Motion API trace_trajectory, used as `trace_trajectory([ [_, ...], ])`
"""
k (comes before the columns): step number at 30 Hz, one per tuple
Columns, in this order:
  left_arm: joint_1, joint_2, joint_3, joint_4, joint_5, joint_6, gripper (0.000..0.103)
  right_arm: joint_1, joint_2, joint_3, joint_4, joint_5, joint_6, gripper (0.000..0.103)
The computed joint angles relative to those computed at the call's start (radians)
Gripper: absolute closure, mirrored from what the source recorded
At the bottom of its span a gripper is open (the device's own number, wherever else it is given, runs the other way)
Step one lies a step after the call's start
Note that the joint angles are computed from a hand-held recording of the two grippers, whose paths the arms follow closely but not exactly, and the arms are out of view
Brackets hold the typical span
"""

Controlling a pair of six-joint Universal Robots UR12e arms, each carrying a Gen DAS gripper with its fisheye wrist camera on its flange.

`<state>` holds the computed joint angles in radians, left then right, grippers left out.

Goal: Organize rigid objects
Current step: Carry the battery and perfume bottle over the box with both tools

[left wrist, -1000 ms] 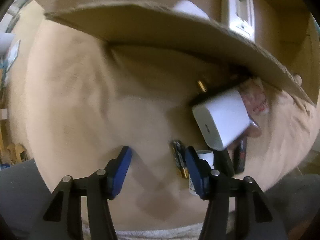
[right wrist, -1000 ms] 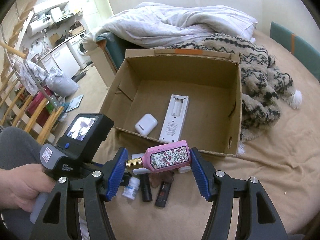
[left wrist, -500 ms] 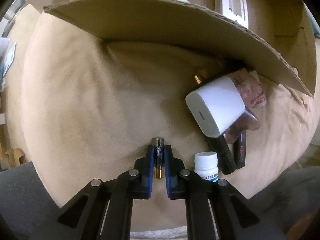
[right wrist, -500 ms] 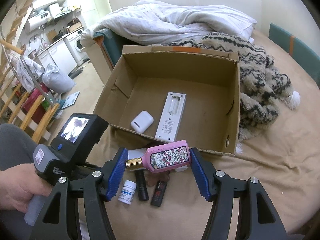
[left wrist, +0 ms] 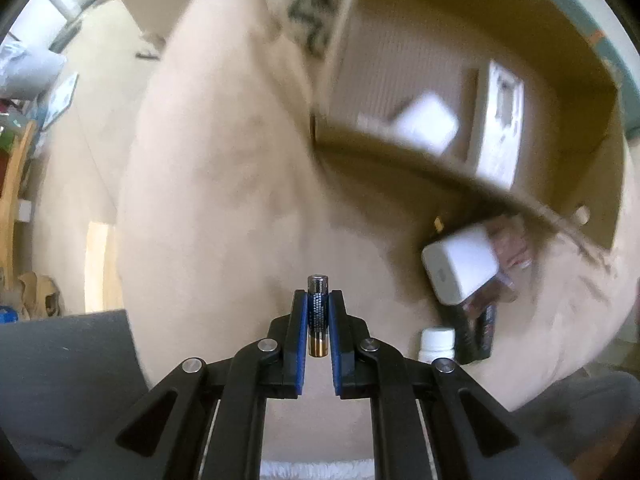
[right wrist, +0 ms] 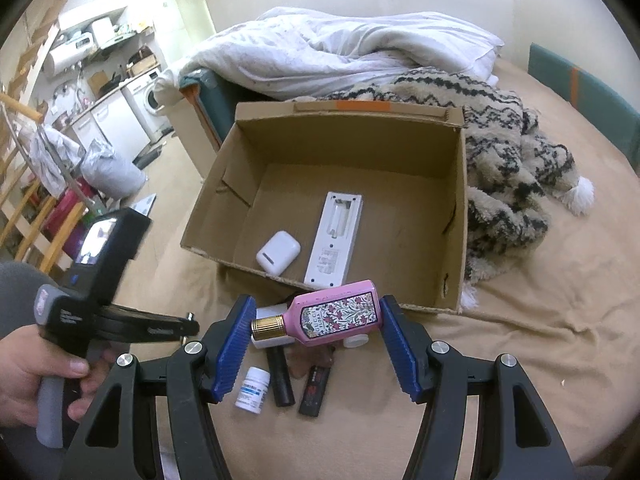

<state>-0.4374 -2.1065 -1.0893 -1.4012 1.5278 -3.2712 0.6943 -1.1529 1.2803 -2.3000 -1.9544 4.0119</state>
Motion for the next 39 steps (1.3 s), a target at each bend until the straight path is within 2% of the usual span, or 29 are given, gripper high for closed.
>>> trace_trajectory([
  [3,0.002,0.021,-0.012,0.070,0.000,0.013,0.094,-0.007,-0.006,0.010,-0.010,0.000,0.016,0.037],
  [7,-0.002,0.033,-0.001,0.116,-0.013,0.021,0.094,-0.013,-0.004,-0.001,0.010,-0.034,0.005,0.037],
  [8,0.006,0.031,0.009,0.122,-0.016,0.035,0.094,-0.013,-0.001,-0.008,0.026,-0.048,0.003,0.037],
  [10,-0.010,0.002,0.057,0.135,-0.005,0.038,0.094,-0.018,0.002,-0.016,0.046,-0.056,0.004,0.037],
  [17,-0.042,-0.043,0.125,0.252,0.055,0.132,0.094,-0.048,0.018,-0.033,0.035,-0.063,-0.024,0.037],
  [23,-0.058,-0.102,0.205,0.267,0.048,0.172,0.094,-0.074,0.052,-0.075,0.056,-0.066,-0.070,0.037],
  [28,-0.060,-0.144,0.243,0.259,0.012,0.163,0.094,-0.089,0.080,-0.104,0.064,-0.038,-0.106,0.037],
  [31,-0.060,-0.154,0.242,0.256,0.010,0.153,0.094,-0.090,0.091,-0.121,0.110,-0.020,-0.125,0.037],
  [35,-0.064,-0.161,0.235,0.270,0.021,0.152,0.094,-0.098,0.097,-0.129,0.169,0.029,-0.105,0.037],
  [39,-0.068,-0.170,0.241,0.250,0.055,0.152,0.094,-0.101,0.101,-0.133,0.202,0.027,-0.083,0.037],
])
